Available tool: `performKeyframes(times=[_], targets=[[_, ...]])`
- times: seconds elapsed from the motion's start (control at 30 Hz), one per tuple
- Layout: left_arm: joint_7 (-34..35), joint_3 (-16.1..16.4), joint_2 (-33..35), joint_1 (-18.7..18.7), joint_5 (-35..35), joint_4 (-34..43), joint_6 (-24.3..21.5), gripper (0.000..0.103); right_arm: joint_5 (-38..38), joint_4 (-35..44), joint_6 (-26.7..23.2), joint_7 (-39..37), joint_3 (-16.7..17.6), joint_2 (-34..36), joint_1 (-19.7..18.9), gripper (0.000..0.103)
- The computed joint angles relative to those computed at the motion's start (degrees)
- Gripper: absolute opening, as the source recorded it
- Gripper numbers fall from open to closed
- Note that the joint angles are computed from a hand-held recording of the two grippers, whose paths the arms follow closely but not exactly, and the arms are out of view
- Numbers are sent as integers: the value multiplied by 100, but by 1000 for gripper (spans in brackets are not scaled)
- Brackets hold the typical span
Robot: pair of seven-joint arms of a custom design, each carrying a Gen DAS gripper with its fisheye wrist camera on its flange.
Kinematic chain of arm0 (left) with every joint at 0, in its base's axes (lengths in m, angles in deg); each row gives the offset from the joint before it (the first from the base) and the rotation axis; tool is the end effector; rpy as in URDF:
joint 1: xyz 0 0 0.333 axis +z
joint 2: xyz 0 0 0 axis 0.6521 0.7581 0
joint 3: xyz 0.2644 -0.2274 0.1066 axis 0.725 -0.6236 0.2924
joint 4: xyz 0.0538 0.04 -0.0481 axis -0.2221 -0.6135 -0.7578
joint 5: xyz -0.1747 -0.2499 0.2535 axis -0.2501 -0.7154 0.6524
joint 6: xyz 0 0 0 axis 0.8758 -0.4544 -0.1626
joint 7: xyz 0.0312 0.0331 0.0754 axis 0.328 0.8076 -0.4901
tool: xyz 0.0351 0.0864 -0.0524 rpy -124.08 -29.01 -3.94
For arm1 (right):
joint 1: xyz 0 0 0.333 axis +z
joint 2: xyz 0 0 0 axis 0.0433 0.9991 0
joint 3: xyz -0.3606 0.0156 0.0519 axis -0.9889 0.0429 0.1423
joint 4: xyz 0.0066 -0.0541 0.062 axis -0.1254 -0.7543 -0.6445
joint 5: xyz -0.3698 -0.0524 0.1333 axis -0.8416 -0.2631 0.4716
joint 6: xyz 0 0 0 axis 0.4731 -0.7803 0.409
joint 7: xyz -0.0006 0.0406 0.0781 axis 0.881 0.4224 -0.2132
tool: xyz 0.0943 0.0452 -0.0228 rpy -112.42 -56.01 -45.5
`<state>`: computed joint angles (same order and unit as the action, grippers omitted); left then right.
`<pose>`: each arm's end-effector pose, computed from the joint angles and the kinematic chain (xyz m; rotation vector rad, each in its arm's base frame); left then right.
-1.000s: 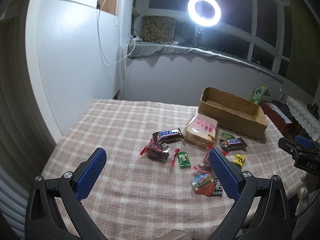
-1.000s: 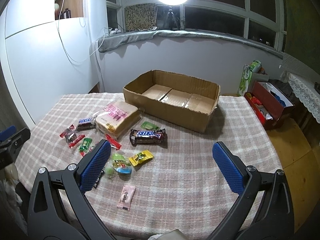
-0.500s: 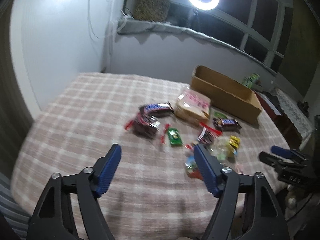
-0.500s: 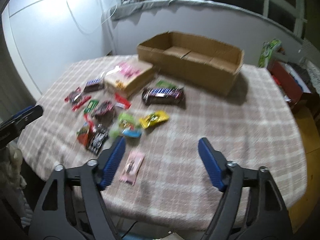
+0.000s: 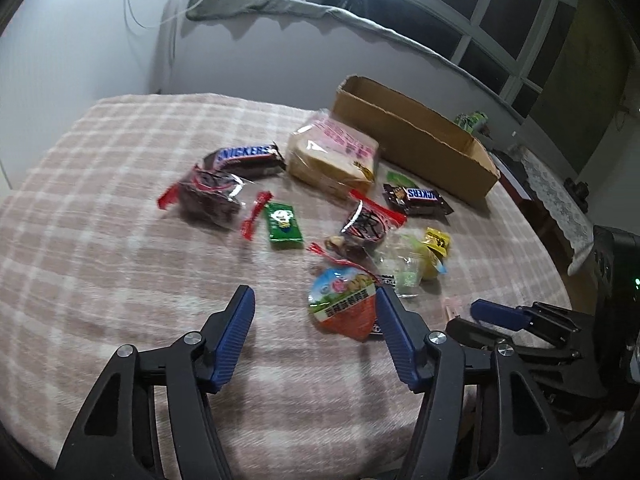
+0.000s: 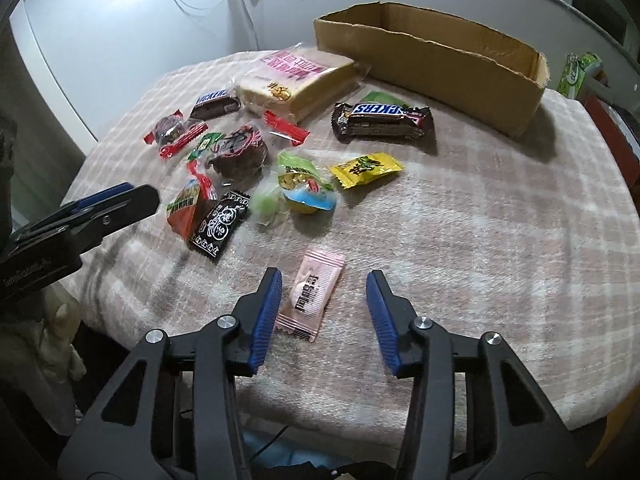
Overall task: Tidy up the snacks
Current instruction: 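Reach the right tool to the pink wrapped candy and close on it, then carry the pink candy with the right tool into the box and release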
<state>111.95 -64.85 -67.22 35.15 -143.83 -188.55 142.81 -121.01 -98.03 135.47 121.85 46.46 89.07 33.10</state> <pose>0.5559 -0.1461 0.4146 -1.4364 2.4577 -1.1444 0.4565 0.3625 0.4064 -1.6256 2.0810 -0.4735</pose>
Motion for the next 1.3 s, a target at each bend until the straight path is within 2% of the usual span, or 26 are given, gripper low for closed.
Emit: performKeyframes(times=[0.1,0.23,0.4,0.67,0.73,0.9,1.3], targets=[[-20,-22,61,-12,35,51,-88,60,29,36,-61,-87,14,15,10,46],[-167,-55,177,-35,228,119,-87,51,71,221,-387,-341,46,127,81,43],[-249,-148,296,-62,429,134,172,47,51,369,-716,-543,44,211,180,38],[8,-303,372,-24,376,122,564,30,69,370,-812,-651,31,192,183,22],[136,-340,383,-6,283,124,592,25,56,366,-827,-636,33,182,187,21],[403,-358,395,40,19,140,537,25,11,344,-785,-571,28,172,182,21],[494,-251,277,38,-228,110,346,24,-368,138,-585,-55,33,-72,84,20]])
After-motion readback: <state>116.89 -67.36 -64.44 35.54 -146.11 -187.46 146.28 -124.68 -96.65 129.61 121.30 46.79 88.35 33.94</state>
